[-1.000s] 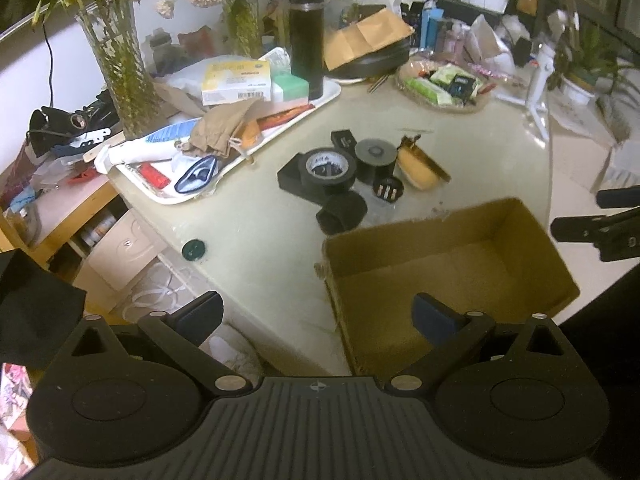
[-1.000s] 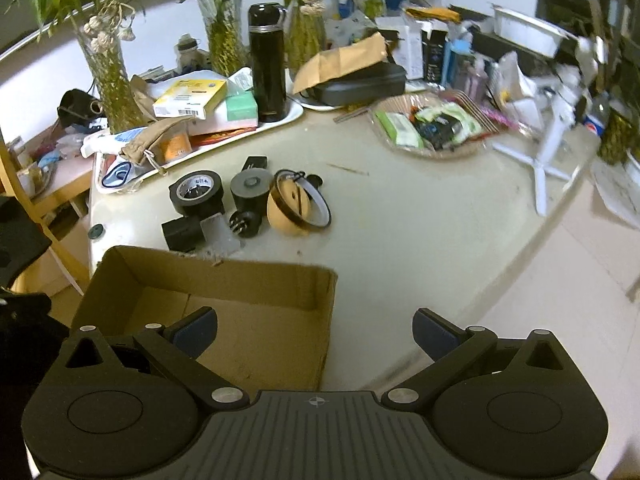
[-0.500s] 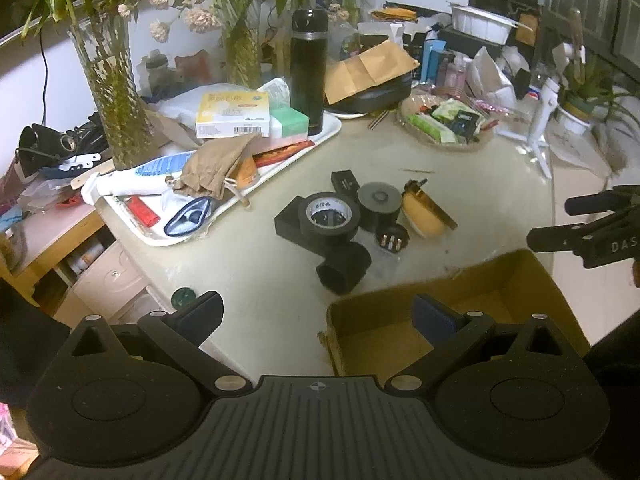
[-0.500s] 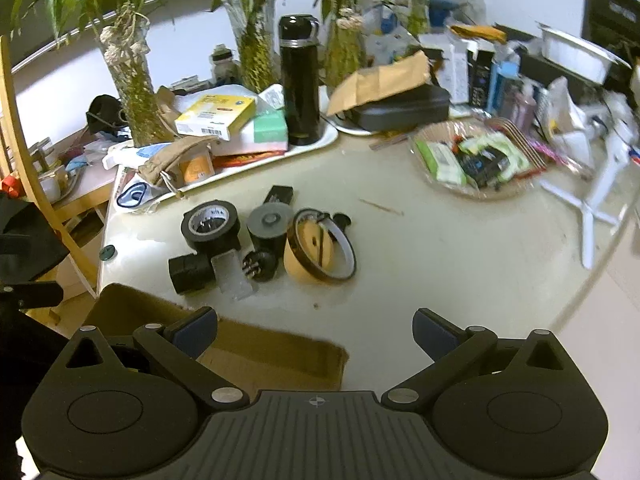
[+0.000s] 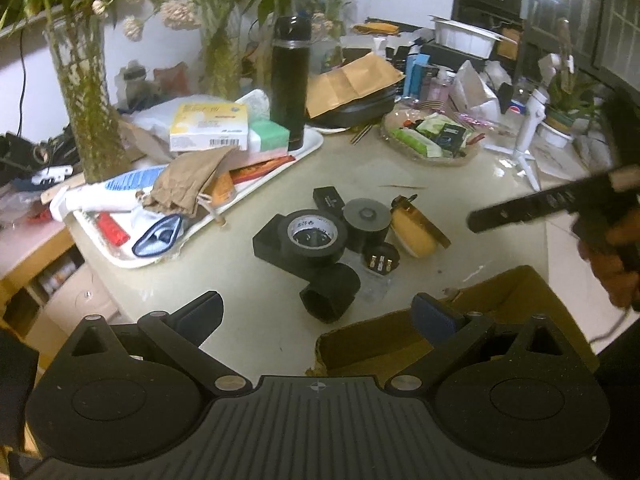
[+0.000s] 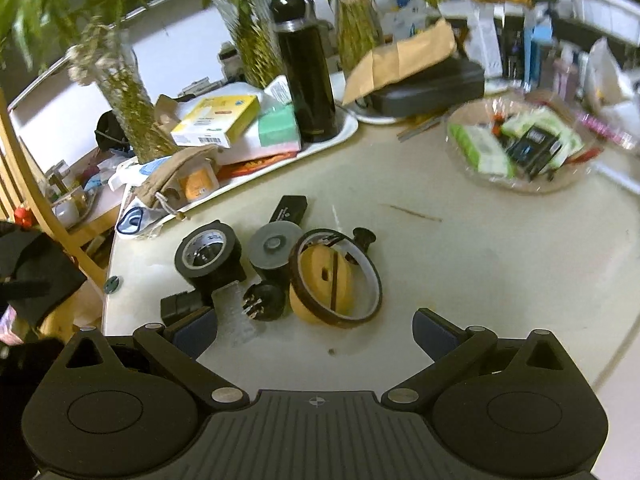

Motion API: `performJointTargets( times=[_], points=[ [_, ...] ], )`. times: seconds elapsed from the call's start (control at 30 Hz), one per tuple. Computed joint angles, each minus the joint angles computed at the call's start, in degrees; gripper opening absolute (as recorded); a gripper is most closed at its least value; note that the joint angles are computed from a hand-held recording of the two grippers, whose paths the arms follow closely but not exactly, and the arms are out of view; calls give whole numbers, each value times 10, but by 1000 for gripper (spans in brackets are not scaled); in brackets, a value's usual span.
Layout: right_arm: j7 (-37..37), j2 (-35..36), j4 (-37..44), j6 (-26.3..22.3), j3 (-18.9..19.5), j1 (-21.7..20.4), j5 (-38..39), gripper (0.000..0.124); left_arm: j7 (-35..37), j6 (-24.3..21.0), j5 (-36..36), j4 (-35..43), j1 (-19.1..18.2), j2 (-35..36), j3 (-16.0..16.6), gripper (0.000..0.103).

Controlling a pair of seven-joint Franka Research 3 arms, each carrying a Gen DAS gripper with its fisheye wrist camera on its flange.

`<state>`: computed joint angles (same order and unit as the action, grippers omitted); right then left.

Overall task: Organize rigid objects
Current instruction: 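Lower the right gripper over the amber tape roll and close on it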

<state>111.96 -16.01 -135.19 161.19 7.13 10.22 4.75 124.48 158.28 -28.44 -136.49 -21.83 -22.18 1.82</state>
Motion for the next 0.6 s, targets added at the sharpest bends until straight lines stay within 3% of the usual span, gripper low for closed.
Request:
performJointTargets(
  times=[0.17, 0.37, 0.6],
  points=[
    [-92, 53, 32, 1, -69, 51, 178, 103, 39, 18, -40, -4, -23, 1, 19, 103],
    [-154, 105, 73, -22, -79, 43, 326, 103, 22, 24, -46, -1, -11, 9, 12, 103],
    [-148, 153, 113, -56, -67, 17, 380, 103, 4, 16, -60, 6, -1, 16, 10, 103]
  ],
)
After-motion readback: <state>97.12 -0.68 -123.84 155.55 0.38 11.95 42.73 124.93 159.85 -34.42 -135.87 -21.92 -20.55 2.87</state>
